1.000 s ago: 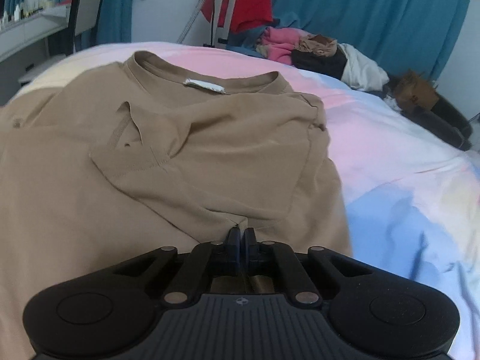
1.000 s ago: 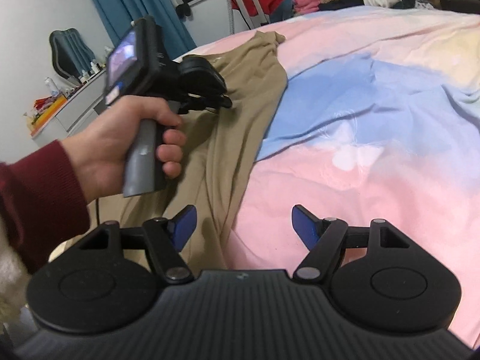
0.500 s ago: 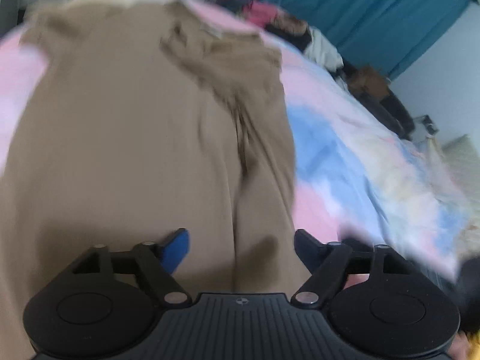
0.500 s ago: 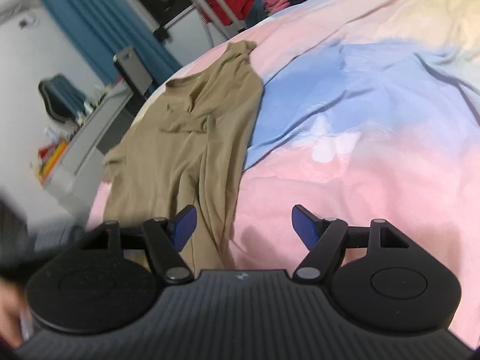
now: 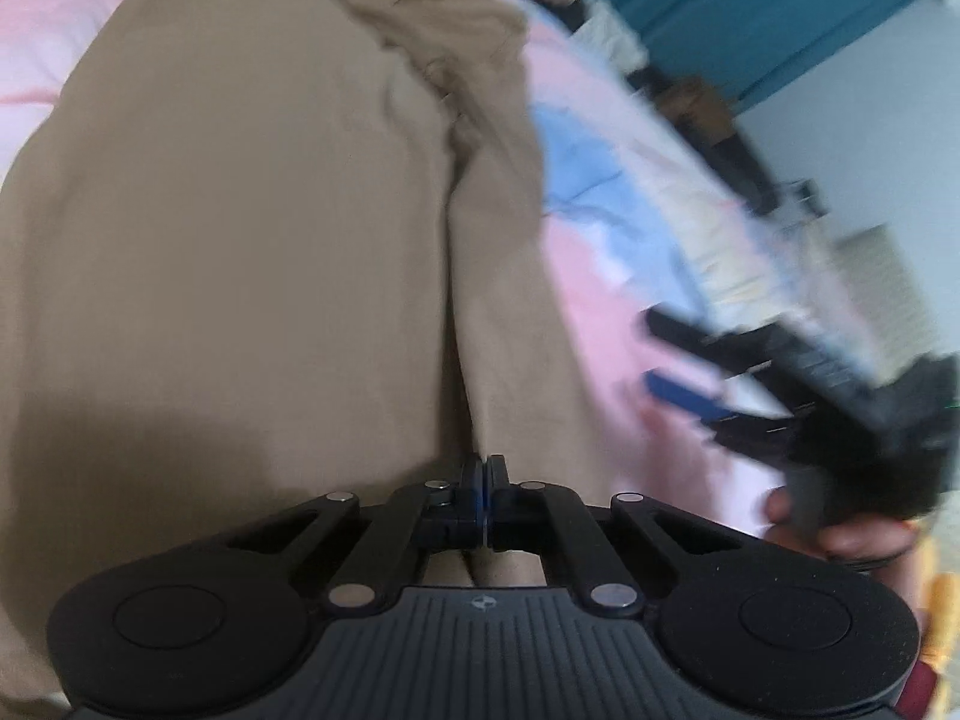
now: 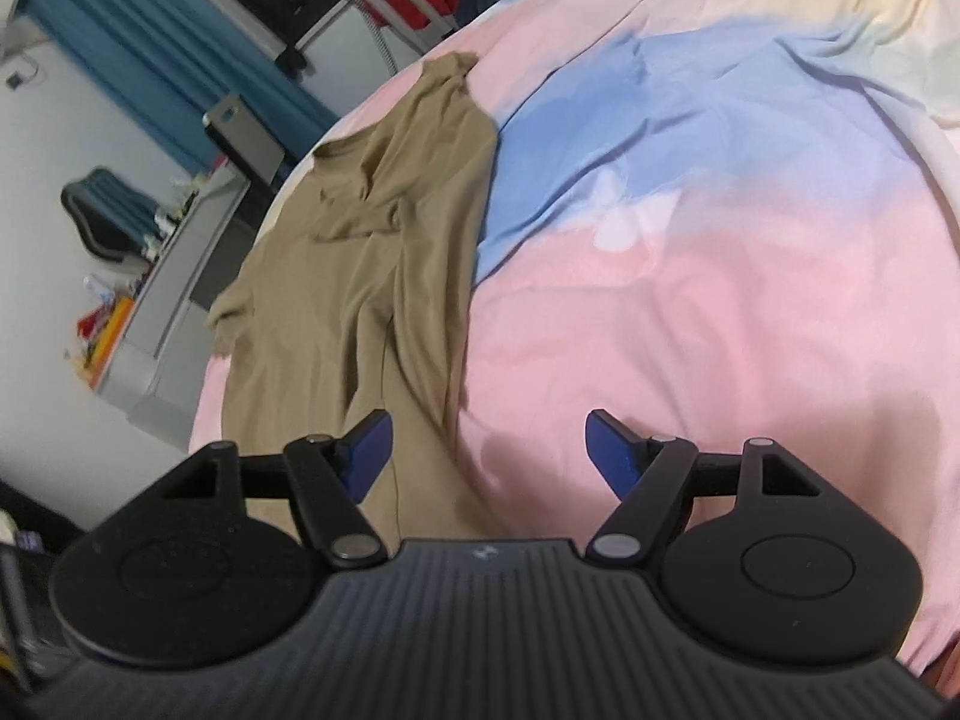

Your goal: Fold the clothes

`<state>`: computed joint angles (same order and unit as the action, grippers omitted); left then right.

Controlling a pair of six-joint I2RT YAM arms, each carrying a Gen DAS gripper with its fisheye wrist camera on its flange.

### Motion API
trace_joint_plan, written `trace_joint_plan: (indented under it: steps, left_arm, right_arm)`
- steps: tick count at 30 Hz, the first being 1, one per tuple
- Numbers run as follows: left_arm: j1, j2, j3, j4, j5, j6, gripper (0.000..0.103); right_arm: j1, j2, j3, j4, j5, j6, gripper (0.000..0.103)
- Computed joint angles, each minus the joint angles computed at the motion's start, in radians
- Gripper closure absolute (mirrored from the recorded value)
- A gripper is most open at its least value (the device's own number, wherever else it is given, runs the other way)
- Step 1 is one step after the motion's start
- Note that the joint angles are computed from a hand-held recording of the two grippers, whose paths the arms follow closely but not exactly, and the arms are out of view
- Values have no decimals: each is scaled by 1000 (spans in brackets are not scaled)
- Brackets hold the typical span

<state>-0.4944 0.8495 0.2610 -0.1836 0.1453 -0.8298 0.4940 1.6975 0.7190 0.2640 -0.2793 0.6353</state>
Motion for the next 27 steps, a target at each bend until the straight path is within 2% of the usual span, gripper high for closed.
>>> trace_joint_plan:
  steps: [3,6,7,9,11,13,16,20,22,23,24,27]
  left_arm:
    - [26,-191,-8,-123,46,26,103]
    - [47,-334,-7,-265,50,44,103]
    - [32,-354,0,-312,14,55,103]
    - [-51,-329,31,-386,-127,78,103]
    - [-142,-213,59,-392,-264,84,103]
    - [-116,-159,58,-362,-227,107,102]
    - [-127,-91,70,-323,-247,111,102]
    - [-94,-134,46,-318,-212,126,102]
    - [-69,-187,28,-325,-181,132,102]
    - [-58,-222,18,-333,-165,134,102]
    - [-54,-260,9,-338,-151,134,102]
    - [-43,-353,-11,-349,-89,131,102]
  right_arm:
    - [22,-7,7,-40,6,-20,28]
    - [35,-8,10,-57,0,-19,26]
    - [38,-5,14,-64,-4,-12,26]
    - [44,5,23,-80,-16,0,26]
    - [50,29,40,-95,-51,7,26]
    - [61,57,67,-125,-94,-4,26]
    - [97,91,116,-195,-138,-58,26]
    - [207,122,198,-331,-5,-203,27]
    - [255,123,233,-401,75,-256,49]
    - [275,120,250,-441,111,-276,79]
    - [278,104,255,-473,119,-278,92]
    - [288,29,250,-561,172,-300,95]
